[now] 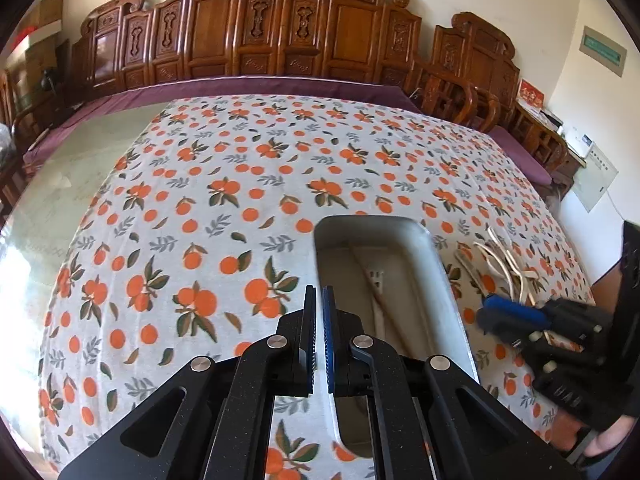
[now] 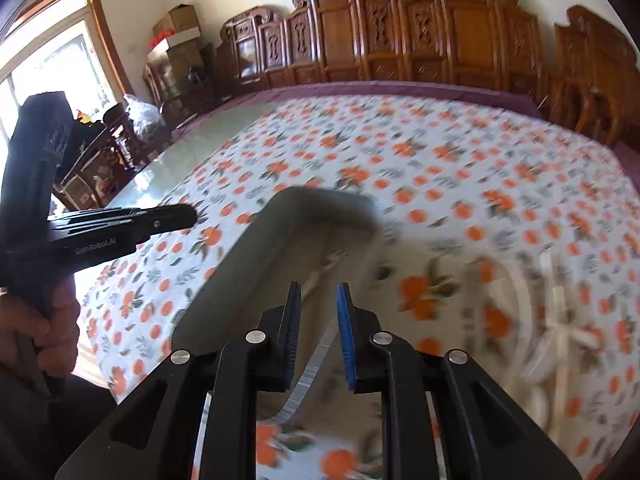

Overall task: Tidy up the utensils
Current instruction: 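Open the left tool to drop the spoon while the right tool releases the chopstick into the tray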

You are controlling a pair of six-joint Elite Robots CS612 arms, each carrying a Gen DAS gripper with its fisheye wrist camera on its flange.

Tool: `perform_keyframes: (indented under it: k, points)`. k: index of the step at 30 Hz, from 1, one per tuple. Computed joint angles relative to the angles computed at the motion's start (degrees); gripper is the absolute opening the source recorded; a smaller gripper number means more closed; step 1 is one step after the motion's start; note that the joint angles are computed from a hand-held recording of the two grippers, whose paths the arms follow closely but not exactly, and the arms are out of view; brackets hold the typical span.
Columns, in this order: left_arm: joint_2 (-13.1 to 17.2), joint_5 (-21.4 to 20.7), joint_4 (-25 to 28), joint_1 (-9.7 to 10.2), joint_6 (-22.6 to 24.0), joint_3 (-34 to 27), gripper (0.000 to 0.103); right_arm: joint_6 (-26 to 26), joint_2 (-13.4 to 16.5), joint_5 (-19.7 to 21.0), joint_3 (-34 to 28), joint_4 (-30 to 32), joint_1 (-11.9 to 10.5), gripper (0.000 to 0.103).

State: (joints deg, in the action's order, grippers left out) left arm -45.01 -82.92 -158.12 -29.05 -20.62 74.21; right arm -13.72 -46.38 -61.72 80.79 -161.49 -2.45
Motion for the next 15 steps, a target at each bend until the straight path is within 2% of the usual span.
perform_keyframes:
  k: [3,5,9,11,15]
  points:
    - [0.18,-0.47,-0.49,-0.42,0.57,-0.35,0.009,-1.32,-0.78,-1.59,0.83,-1.85,-1.26,0.020]
    - [0.27,-0.32,-0.63,-0.75,0.94,-0.56,0.029,-2.00,-1.12,-3.03,1.23,-2.85,-2.06,0.020]
    - [0.31,-0.17,-1.48,-1.44,1.65,-0.72,0.051,-2.54,-1.25,-5.74,1.52,-3.95,-3.65,0.020]
    - [0.40,-0.01,-2.08,-1.86,2.09,-0.86,0.070,-2.69,-1.21,-6.60,1.78,-4.27,-4.29,0.020]
    - [0.70,0.52,-2.10,-2.56,2.24,-1.34,0.078,-2.85,-0.86,-8.47,2.16,-4.65,-5.14,0.020]
